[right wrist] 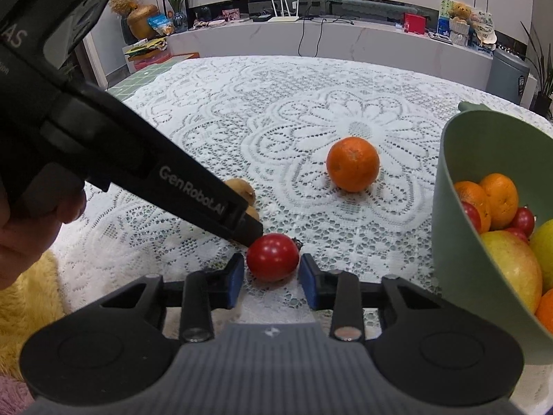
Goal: Organize fruits
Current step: 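Grasp a small brown fruit with the left tool while the right tool grasps a red tomato, then carry the brown fruit and tomato over the colander with both tools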
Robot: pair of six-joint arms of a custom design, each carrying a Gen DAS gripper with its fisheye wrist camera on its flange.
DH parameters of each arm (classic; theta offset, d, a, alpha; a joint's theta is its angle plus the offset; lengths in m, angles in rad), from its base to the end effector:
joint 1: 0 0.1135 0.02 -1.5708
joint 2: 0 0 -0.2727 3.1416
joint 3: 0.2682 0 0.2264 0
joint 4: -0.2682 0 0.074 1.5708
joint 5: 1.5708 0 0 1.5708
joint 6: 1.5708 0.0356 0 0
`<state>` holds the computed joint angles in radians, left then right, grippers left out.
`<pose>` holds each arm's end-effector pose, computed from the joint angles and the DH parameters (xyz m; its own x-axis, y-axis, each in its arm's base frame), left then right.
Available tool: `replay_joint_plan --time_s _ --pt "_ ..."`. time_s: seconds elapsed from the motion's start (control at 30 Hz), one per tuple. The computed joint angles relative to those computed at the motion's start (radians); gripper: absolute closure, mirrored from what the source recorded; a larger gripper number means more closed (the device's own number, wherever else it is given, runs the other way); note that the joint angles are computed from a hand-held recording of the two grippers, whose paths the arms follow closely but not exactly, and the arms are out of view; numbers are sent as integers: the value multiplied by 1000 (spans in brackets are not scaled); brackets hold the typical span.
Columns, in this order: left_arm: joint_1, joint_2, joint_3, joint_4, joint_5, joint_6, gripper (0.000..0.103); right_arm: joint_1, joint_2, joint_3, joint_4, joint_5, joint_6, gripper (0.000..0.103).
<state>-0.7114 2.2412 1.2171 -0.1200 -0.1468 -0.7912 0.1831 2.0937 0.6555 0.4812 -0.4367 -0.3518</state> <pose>0.3059 -0.2568 0.0725 -0.9115 -0.1432 -0.3856 -0.0686 0.9772 -0.2007 0.2979 0.0705 0.0544 -0.6152 -0.4315 -0.6598 -0.6567 0.7435 0.1261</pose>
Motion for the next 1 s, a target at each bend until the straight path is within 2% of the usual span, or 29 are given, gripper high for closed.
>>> replay_joint_plan --time_s 0.13,0.4,0.73,1.0 --pt "4 -1 -4 10 8 -2 71 -1 5 2 6 -3 0 73" --pt "-12 -29 -15 2 -22 4 71 -6 -12 -17 19 -8 -8 74" --pt "-77 -150 -26 -84 -147 1 71 -43 -132 -99 57 -28 -15 74" --pt "-151 -209 47 -232 -273 1 71 -124 -285 -154 47 -95 1 74"
